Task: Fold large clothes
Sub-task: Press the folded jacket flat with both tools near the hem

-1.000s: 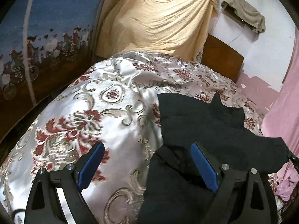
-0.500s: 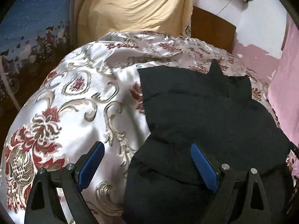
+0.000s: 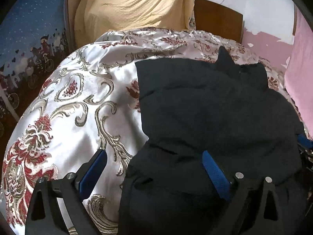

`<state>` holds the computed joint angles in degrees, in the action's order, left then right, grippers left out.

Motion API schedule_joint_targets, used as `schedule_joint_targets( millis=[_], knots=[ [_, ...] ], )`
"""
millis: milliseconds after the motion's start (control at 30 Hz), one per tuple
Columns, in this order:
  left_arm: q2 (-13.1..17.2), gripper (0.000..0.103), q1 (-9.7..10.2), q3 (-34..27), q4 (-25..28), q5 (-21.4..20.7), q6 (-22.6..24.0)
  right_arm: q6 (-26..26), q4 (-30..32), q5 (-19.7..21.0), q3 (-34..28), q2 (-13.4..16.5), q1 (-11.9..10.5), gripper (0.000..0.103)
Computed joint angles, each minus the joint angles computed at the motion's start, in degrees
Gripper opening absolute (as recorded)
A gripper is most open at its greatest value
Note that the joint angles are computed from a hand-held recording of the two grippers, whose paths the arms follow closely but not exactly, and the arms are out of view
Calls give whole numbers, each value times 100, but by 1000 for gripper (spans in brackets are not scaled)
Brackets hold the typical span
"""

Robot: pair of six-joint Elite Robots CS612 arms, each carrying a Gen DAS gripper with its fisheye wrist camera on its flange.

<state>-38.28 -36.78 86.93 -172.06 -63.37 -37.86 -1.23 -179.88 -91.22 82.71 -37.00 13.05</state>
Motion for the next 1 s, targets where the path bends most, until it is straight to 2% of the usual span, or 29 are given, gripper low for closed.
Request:
schedule_joint_targets(
  millis=[100,367,533,767,1000],
  knots=[
    [26,103,-2,-11,53,5,-46,223,-127,285,65,39,-75,62],
    [69,103,-77,-81,242,267,10,220,-41,292,-38,160,-78,63],
    [81,103,-69,-87,232,253,2,368,-42,561,-47,185,-144,64],
    [83,103,-61,-78,202,205,-39,387,-60,585,-52,195,-145,65],
    [76,103,-59,-71,193,198,-39,379,-94,709,-42,194,-159,71]
  ],
)
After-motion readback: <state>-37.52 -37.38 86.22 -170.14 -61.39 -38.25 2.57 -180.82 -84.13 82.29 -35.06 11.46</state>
